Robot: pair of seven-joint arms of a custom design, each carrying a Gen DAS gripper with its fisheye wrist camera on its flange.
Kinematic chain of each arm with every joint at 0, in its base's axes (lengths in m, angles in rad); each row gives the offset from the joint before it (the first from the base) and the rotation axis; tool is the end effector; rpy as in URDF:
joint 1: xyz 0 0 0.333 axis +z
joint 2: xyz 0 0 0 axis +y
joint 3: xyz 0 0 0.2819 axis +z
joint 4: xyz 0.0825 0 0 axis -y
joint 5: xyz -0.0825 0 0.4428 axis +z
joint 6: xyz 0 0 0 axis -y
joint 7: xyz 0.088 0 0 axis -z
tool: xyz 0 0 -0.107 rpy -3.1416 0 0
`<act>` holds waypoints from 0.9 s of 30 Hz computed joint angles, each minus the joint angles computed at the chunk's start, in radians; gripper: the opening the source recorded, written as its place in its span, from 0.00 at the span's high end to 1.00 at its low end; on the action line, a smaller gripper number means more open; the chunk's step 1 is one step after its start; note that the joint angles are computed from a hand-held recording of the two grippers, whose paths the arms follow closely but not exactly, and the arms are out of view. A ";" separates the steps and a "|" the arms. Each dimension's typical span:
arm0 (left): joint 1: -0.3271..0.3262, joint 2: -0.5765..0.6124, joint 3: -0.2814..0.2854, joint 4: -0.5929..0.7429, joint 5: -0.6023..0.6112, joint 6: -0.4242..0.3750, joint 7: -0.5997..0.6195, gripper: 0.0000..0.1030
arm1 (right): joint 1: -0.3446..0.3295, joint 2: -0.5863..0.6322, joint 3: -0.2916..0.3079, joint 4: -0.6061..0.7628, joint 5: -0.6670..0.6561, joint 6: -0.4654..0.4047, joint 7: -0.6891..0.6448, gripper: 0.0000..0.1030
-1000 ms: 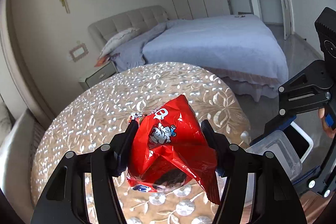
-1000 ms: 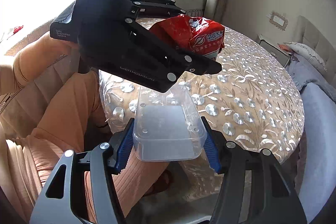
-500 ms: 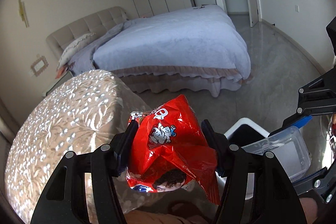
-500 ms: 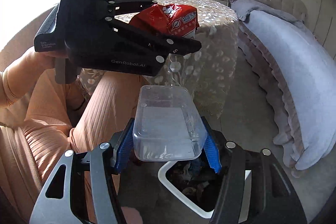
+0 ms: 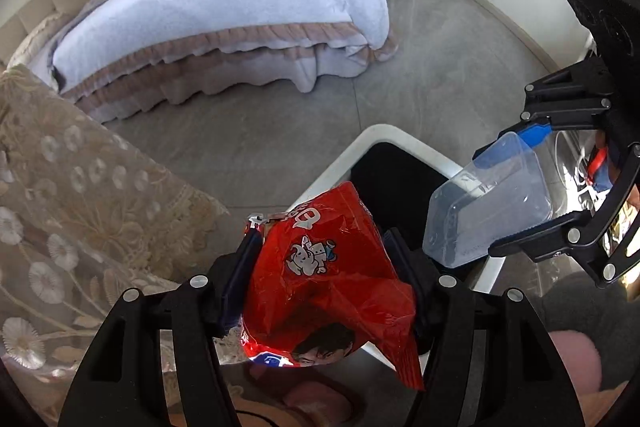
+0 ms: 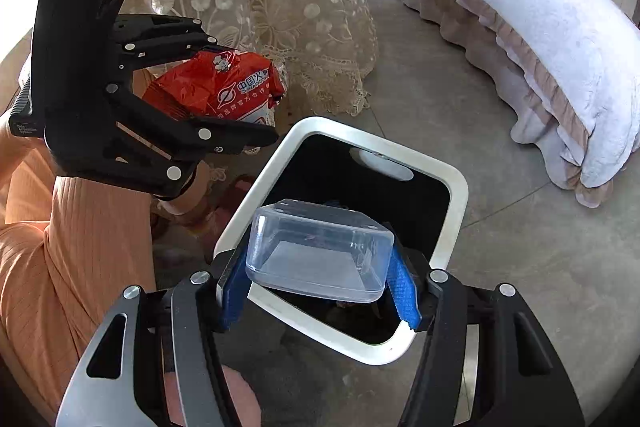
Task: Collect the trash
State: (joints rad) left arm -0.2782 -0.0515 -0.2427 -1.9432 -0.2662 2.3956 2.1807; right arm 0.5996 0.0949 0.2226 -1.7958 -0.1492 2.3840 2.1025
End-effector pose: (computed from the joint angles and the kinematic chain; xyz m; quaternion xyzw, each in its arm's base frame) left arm 0.5559 -0.3236 0.5054 -0.2786 0.9221 -0.2444 0.1109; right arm 0.4688 0.4966 0.4939 -0.7979 0.5482 -0.0791 0.2378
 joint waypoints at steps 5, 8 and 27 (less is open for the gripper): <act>-0.003 0.052 -0.003 0.046 -0.014 -0.061 0.040 0.05 | -0.007 0.029 -0.004 0.029 0.013 -0.054 -0.061 0.04; -0.003 0.070 -0.004 0.058 -0.007 -0.076 0.042 0.05 | -0.009 0.035 -0.006 0.039 0.012 -0.075 -0.079 0.04; 0.014 -0.207 0.038 -0.072 -0.136 0.027 0.085 0.05 | 0.045 0.119 -0.009 0.293 -0.141 -0.091 -0.109 0.04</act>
